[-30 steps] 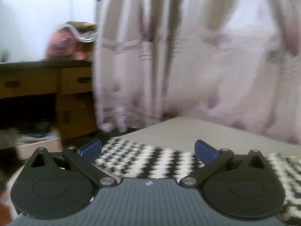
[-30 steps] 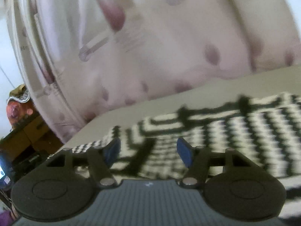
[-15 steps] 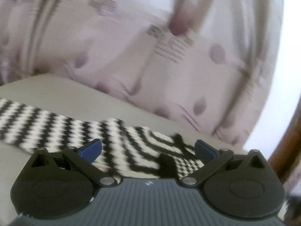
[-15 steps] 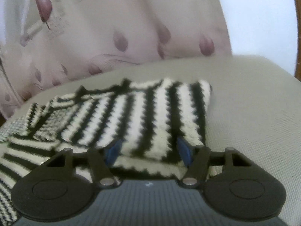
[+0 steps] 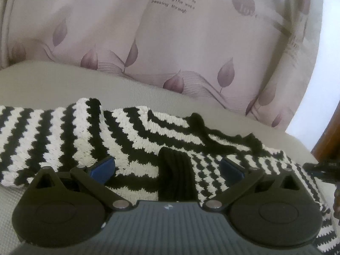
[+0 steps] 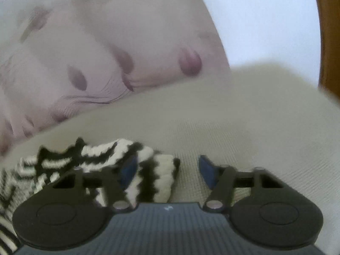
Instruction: Fold small clothes
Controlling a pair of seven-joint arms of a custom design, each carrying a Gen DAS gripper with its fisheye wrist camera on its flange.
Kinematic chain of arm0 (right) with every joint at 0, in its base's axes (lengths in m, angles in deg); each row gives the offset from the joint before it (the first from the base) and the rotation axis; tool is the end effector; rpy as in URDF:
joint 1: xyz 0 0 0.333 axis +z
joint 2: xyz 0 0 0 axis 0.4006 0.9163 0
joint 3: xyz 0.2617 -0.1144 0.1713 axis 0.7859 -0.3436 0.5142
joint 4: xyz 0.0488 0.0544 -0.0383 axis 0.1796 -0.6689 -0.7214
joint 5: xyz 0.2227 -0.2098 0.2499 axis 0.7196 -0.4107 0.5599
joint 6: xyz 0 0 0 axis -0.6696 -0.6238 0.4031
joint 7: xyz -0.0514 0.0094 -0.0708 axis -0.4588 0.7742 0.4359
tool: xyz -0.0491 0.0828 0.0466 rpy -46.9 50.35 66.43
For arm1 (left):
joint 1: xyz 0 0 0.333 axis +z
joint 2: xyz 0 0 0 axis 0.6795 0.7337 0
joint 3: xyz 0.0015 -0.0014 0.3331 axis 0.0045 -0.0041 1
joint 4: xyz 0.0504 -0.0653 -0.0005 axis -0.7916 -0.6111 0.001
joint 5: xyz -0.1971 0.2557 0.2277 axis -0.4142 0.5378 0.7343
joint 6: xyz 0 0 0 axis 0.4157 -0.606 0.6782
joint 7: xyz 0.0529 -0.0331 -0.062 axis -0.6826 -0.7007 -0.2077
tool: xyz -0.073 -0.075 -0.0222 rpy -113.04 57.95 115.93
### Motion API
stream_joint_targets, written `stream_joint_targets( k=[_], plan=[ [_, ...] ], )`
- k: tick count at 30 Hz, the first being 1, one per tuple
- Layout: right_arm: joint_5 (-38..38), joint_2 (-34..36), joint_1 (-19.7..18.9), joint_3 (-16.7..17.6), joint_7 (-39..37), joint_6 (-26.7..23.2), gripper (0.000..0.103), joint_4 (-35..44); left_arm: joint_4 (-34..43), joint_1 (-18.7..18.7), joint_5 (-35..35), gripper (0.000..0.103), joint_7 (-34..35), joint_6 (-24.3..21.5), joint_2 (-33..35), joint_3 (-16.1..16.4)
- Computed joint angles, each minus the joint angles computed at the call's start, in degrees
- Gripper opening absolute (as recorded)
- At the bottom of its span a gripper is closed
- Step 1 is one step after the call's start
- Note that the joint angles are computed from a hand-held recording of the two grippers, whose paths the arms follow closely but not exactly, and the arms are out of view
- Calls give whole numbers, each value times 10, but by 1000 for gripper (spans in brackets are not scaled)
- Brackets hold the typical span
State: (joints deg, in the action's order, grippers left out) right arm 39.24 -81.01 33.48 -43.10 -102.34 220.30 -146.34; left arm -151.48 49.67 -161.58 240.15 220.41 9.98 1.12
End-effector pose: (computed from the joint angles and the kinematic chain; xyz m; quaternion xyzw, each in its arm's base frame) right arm 0.4084 0.2184 0.5079 -0.3446 0.8391 -0.2143 0.3623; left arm 0.6417 -0.0026 0.4696 -0.4825 0.7247 -0.4788 0.1131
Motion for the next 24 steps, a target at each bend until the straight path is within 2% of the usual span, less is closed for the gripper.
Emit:
stream_joint_targets(
  k=[1,4,6,8,10,12,13,14,15,17,20,22,24],
  plan=[
    [-9,-1,-5,-2,12,19,15,-7,5,-4,14,102,-11,2,3,0],
    [-57,6,-14,19,17,9,9,10,-4,-8,31,90,-6,13,-4,-3],
    [-109,-6,-21,45,34,-47,8,22,-9,-10,35,80,12,11,-8,-4],
    [-87,3,-4,47,-16,-114,8,35,-14,-16,47,77,15,25,-11,-5],
    [-54,13,22,13,-37,-105,8,24,-16,-19,55,76,16,31,-11,-5],
    [-84,9,24,11,-14,-89,8,15,-16,-19,57,76,12,31,-11,-4],
    [-100,2,22,4,7,-61,11,7,-14,-19,63,76,4,28,-9,-3],
    [-88,-3,24,-4,15,-51,11,2,-12,-19,69,76,-3,27,-7,-2],
    [-62,-7,29,-5,15,-65,14,0,-12,-19,69,76,-5,29,-7,-3],
    [-65,-21,23,10,49,-77,16,-5,-15,-18,66,76,-1,31,-8,-5],
    [-97,-39,27,50,86,-128,16,7,-14,-16,62,76,-3,24,-8,-4],
    [-117,-43,44,61,105,-117,16,13,-9,-14,73,78,-17,12,-5,-2],
    [-99,-36,69,61,91,-108,16,21,-1,-13,95,89,-31,-8,-3,0]
  ],
)
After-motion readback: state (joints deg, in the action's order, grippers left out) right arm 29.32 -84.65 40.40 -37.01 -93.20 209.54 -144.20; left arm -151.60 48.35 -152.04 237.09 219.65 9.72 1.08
